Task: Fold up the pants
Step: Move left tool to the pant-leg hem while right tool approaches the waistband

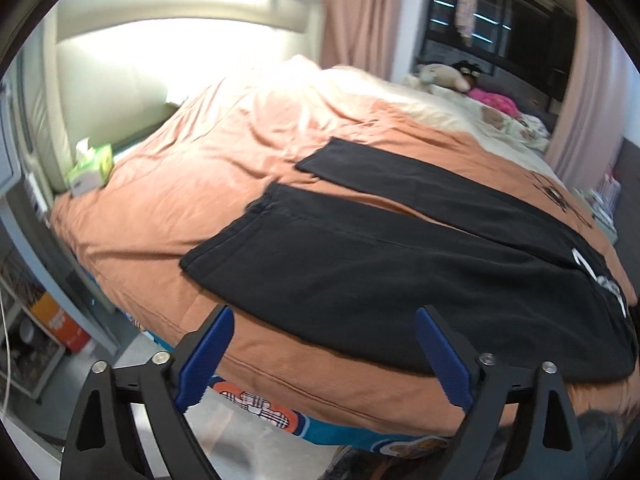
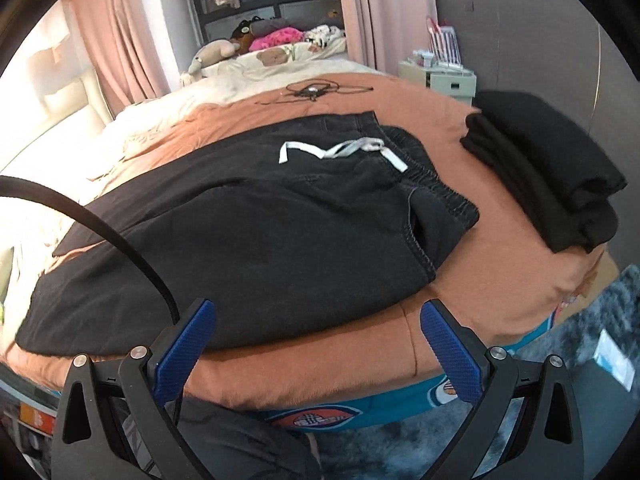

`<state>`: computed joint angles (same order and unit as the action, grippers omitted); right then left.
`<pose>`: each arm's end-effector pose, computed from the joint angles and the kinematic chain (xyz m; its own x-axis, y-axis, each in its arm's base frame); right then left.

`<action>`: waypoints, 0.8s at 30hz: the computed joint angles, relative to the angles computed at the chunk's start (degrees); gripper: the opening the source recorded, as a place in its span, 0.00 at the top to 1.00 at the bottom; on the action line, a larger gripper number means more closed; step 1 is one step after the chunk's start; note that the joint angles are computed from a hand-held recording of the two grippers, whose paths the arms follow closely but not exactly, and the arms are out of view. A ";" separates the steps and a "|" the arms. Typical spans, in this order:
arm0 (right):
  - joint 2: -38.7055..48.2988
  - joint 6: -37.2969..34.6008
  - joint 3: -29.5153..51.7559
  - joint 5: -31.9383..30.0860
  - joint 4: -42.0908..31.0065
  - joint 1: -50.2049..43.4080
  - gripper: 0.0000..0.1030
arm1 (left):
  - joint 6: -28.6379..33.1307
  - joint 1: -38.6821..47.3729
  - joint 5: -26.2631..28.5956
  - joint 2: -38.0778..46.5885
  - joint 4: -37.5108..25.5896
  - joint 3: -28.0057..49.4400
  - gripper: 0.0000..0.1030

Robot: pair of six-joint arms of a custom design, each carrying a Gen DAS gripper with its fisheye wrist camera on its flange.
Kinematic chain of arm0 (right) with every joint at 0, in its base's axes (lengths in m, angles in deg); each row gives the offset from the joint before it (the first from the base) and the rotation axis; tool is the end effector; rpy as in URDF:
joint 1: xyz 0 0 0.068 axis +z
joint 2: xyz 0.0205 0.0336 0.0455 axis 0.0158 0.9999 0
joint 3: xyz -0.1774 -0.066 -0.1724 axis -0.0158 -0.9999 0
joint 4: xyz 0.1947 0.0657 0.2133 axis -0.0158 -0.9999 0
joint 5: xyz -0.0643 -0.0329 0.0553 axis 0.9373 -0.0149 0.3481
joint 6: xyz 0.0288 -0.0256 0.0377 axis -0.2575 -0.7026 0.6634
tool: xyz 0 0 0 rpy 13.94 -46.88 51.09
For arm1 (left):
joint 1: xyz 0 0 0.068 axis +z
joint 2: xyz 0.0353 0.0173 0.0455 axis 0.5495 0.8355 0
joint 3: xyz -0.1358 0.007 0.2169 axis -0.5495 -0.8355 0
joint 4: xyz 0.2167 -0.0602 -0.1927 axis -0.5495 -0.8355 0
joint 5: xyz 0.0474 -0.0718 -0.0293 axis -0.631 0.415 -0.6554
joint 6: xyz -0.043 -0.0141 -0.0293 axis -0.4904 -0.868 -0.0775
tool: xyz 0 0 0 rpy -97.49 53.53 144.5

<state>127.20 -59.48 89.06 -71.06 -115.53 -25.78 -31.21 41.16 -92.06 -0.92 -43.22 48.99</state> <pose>0.3201 -0.1434 0.3337 -0.6238 0.1404 -0.7688 0.0098 0.9851 0.1719 0.2621 0.0409 0.2946 -0.5577 -0.3947 -0.7302 -0.4362 0.8878 -0.1467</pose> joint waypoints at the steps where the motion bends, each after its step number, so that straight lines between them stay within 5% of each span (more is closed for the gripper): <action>1: 1.01 0.23 1.00 -0.29 -0.13 -0.12 0.00 | -0.09 1.29 0.79 0.68 0.48 -0.14 0.14; 4: 3.54 1.06 3.22 0.56 0.69 0.31 0.03 | -0.34 5.11 3.23 3.82 1.56 -0.01 0.21; 9: 9.32 2.23 8.40 -1.45 -1.79 0.00 0.22 | -1.31 9.89 7.82 8.94 2.84 0.85 0.35; 14: 13.95 2.26 11.94 -1.73 -1.94 -0.35 0.22 | -2.78 13.61 12.32 14.57 4.81 2.10 0.47; 24: 19.68 3.76 15.44 -3.18 -3.81 -1.87 0.22 | -4.60 16.60 14.87 24.60 6.38 7.28 0.48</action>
<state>146.87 -55.72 104.50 -74.23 -119.33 -27.64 -35.81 57.76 -77.18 23.68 -36.84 56.27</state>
